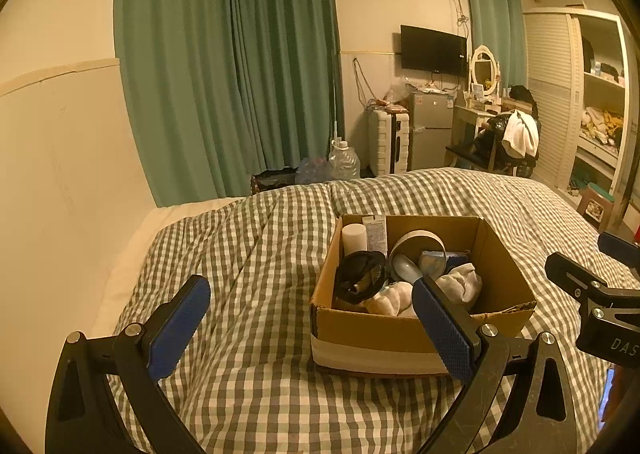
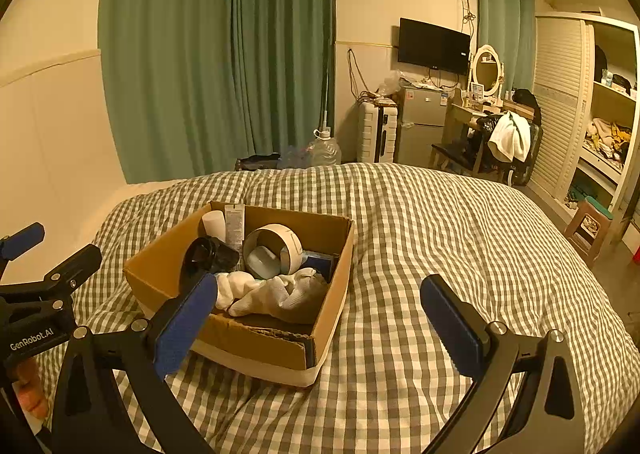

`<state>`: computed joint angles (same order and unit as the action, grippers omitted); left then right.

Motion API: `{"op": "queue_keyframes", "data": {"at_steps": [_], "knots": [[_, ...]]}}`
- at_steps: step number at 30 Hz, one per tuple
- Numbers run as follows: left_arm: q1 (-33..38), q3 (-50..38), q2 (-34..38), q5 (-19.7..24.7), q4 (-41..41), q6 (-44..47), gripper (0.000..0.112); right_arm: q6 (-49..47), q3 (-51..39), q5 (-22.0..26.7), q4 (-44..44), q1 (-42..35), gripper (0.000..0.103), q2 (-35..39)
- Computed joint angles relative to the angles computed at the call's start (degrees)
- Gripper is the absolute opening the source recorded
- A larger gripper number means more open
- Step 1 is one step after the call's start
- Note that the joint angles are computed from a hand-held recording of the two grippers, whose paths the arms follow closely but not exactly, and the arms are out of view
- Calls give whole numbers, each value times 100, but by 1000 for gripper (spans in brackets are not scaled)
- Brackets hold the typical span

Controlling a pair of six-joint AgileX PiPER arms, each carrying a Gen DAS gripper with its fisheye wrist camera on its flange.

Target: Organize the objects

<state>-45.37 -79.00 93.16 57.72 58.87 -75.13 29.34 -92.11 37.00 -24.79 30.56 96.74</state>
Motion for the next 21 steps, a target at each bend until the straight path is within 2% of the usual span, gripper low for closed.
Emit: {"op": "queue_keyframes", "data": {"at_steps": [21], "knots": [[-142,109,-85,-7,259,-170,103,-8,80,-16,7,26,102,-6]]}}
